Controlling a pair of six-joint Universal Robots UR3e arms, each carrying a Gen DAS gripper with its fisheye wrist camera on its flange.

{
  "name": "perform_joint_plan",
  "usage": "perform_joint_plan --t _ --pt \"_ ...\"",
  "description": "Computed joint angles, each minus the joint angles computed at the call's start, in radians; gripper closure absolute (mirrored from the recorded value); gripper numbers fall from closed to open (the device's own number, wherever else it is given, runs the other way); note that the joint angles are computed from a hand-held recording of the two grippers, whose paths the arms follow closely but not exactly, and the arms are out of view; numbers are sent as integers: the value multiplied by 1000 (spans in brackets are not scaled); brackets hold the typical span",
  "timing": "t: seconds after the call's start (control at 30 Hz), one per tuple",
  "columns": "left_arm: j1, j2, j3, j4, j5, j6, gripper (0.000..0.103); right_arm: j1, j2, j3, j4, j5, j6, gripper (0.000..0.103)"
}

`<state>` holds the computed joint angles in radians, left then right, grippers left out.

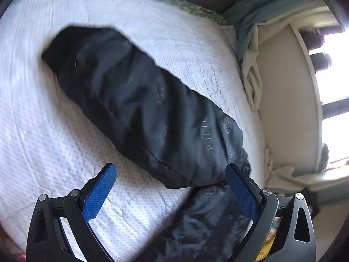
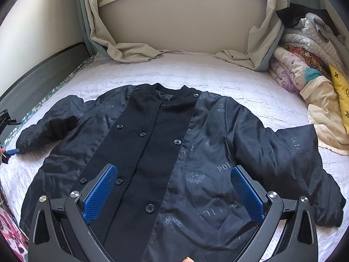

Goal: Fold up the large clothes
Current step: 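Reach the left tool to a coat sleeve cuff and grasp it, then fold the held sleeve across the coat front with the left tool, release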

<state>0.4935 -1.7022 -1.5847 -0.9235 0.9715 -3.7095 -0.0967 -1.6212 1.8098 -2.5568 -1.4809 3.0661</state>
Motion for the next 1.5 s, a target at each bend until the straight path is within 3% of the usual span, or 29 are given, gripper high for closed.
perform_joint_plan --t 0.2,0.43,0.6,0.77,1.1,1.3,1.5 --pt "42 -22 -172 172 -94 -93 5 3 12 -5 3 -12 9 0" --pt "30 -116 -129 265 -78 -179 14 17 37 -18 3 -25 10 0" --pt "19 -202 -81 381 -34 -245 46 28 49 -25 3 -33 5 0" --pt "-2 -211 -76 434 13 -239 83 28 47 -24 4 -36 4 0" --pt "-110 -140 39 448 129 -128 89 8 17 -17 17 -28 8 0" --pt "-282 -158 233 370 246 -35 89 -7 -5 -17 29 -25 14 0" --pt "-497 -312 546 239 295 20 90 -35 -42 -11 41 0 18 0"
